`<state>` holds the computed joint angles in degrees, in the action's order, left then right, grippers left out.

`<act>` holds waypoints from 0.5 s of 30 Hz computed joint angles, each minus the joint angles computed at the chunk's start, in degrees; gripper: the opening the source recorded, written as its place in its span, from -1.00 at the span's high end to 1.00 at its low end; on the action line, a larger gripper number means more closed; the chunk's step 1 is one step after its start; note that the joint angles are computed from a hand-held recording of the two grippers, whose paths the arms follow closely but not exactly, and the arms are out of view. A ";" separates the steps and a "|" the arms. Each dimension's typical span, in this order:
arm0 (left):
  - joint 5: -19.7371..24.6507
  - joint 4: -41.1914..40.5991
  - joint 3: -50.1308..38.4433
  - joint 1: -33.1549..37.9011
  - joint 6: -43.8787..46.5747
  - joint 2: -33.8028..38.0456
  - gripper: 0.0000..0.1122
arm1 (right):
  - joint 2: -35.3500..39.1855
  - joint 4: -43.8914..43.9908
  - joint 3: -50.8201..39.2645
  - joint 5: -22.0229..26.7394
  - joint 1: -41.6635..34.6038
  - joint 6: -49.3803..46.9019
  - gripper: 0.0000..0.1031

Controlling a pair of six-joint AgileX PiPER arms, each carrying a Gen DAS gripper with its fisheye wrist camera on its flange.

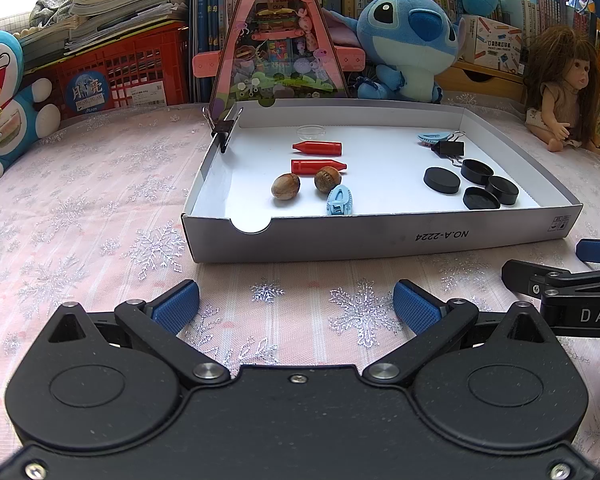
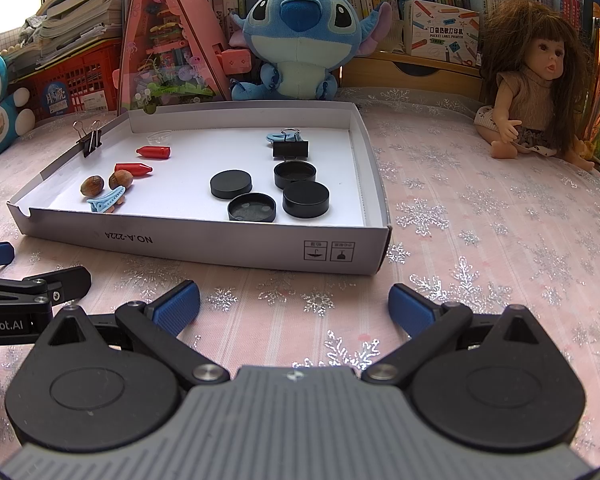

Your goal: Organize rigid objects

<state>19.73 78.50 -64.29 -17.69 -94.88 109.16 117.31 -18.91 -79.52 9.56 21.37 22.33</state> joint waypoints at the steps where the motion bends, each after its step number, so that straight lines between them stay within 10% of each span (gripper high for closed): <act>1: 0.00 0.00 0.00 0.00 0.00 0.00 -0.84 | 0.00 0.37 0.01 -0.03 -0.08 -0.43 -1.00; 15: 0.00 0.03 0.01 -0.01 -0.03 0.00 -0.84 | -0.01 0.32 0.00 0.01 -0.06 -0.36 -1.00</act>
<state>19.73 78.52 -64.28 -17.69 -94.91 109.16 117.30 -18.58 -79.52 9.57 21.32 21.97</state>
